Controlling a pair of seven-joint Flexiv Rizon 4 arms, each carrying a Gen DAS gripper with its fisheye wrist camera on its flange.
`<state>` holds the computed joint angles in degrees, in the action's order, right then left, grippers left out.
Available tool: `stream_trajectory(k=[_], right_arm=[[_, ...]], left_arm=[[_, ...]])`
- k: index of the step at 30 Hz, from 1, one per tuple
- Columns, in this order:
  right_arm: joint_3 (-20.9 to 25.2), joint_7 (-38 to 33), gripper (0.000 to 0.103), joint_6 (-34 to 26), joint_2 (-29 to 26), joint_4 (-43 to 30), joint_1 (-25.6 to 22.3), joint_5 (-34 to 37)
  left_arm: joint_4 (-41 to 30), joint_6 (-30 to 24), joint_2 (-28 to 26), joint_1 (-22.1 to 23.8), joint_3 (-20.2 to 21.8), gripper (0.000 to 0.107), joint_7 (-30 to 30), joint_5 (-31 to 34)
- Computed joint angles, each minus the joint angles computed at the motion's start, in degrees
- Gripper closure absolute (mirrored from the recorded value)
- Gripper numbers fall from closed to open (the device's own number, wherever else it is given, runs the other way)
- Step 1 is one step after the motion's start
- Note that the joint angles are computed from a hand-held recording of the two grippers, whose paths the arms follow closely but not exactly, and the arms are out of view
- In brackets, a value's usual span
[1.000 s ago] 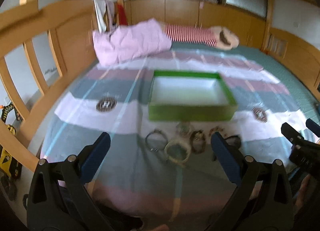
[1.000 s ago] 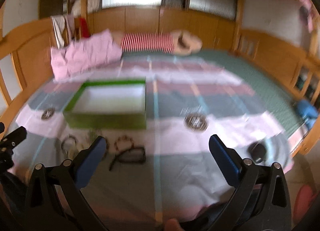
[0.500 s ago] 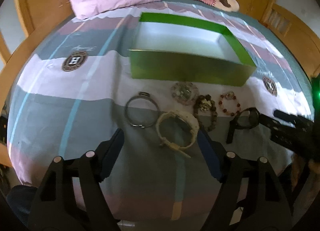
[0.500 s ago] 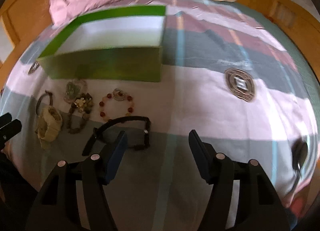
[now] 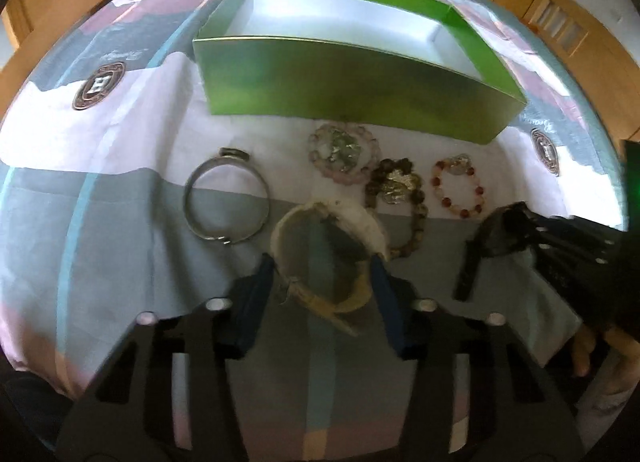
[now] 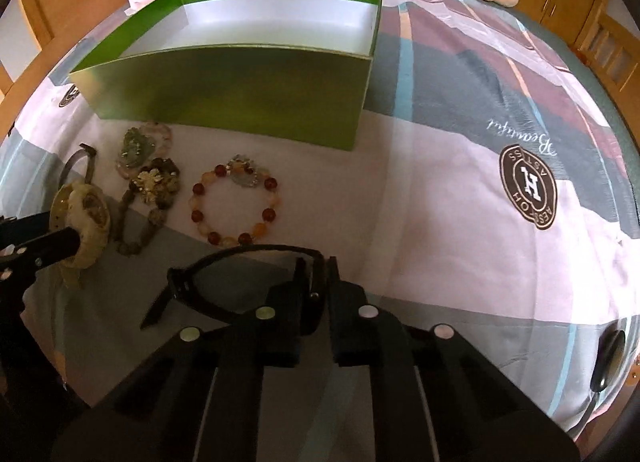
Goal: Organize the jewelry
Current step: 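Grasp the black watch with the right tool while the left tool grasps the white watch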
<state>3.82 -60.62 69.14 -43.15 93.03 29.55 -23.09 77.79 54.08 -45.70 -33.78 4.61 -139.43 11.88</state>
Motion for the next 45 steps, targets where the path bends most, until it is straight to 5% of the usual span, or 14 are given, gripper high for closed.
stream_trajectory(k=[4, 6, 11, 16, 18, 20, 30, 41, 45], right_arm=[[-1.4, 2.2, 0.094, 2.3, 2.1, 3.2, 1.0, -0.7], [-1.3, 3.0, 0.093, 2.5, 2.8, 4.1, 0.8, -0.5], [-2.6, 5.9, 0.064, 2.1, 2.5, 4.2, 0.8, -1.1], [-3.6, 6.4, 0.067, 2.4, 1.0, 3.7, 1.3, -3.2], [-1.7, 4.5, 0.09, 3.3, 0.8, 3.8, 0.0, -2.7], [-1.7, 4.4, 0.095, 4.0, 1.5, 4.6, 0.1, -2.6], [-2.6, 4.4, 0.095, 6.1, 4.5, 6.1, 1.5, -3.3], [-2.9, 8.2, 0.095, 3.2, 2.9, 6.5, 2.7, -4.5], [-3.7, 9.7, 0.093, 3.1, 2.1, 6.3, 3.4, -5.0]], left_arm=[[2.7, 2.5, 0.9, 1.1, -0.9, 0.084, -0.8, -1.7], [3.1, 2.6, 1.3, 0.6, -0.1, 0.071, -1.5, -1.3], [1.6, 1.9, -0.1, 0.9, -0.7, 0.059, -0.2, -1.5], [-0.7, 0.0, -2.0, 0.3, -0.2, 0.071, 0.1, -1.9], [0.1, 0.6, -1.4, 0.2, 0.0, 0.089, -0.9, -1.8], [2.1, 3.1, -0.4, 1.0, -0.6, 0.099, -0.9, -2.2], [2.7, 3.5, 3.0, -1.8, 2.0, 0.099, -1.8, 2.5], [3.2, 3.3, 1.0, -0.6, 0.5, 0.098, -1.3, 2.0], [3.4, 3.6, 0.4, 0.2, -0.1, 0.075, -0.4, 0.7]])
